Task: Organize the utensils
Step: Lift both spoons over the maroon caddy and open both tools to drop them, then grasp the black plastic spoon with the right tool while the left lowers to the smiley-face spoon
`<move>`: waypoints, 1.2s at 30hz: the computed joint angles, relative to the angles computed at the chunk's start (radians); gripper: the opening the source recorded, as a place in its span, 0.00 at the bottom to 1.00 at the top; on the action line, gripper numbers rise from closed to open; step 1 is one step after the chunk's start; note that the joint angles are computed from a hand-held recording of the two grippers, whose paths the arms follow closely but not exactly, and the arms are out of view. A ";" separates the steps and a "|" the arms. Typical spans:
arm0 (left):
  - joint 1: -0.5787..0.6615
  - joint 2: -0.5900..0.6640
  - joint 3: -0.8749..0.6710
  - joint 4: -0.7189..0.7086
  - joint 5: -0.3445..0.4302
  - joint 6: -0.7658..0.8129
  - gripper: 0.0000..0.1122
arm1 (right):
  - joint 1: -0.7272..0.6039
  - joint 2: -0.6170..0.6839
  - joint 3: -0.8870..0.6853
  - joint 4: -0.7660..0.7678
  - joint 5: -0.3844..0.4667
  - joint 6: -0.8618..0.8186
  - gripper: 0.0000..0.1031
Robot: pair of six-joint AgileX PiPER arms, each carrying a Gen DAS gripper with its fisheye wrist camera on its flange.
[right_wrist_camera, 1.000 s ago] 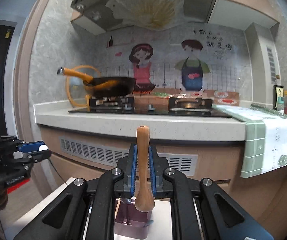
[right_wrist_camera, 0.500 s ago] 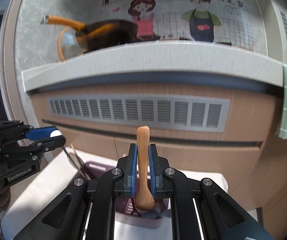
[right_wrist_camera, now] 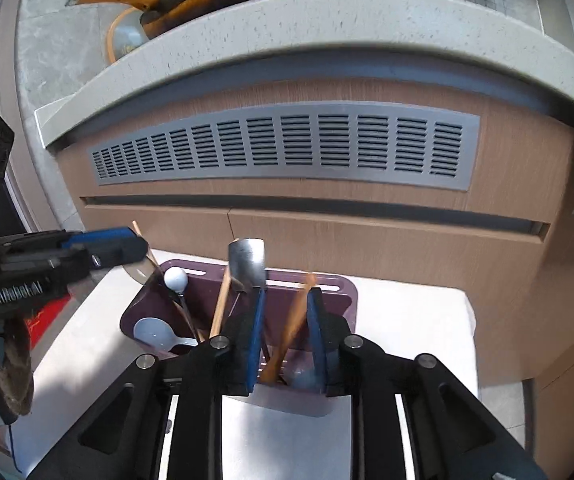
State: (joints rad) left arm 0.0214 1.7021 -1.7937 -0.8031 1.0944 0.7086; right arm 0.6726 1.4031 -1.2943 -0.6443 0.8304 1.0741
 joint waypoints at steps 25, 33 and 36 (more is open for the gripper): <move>0.327 -0.423 0.851 0.001 -0.029 0.419 0.30 | 0.493 -0.117 0.376 0.212 -0.046 0.015 0.21; 0.324 -0.418 0.869 0.020 -0.036 0.425 0.30 | 0.506 -0.018 0.296 0.162 0.000 0.001 0.21; 0.296 -0.422 0.881 0.032 -0.042 0.420 0.30 | 0.519 -0.016 0.301 0.135 0.007 0.026 0.21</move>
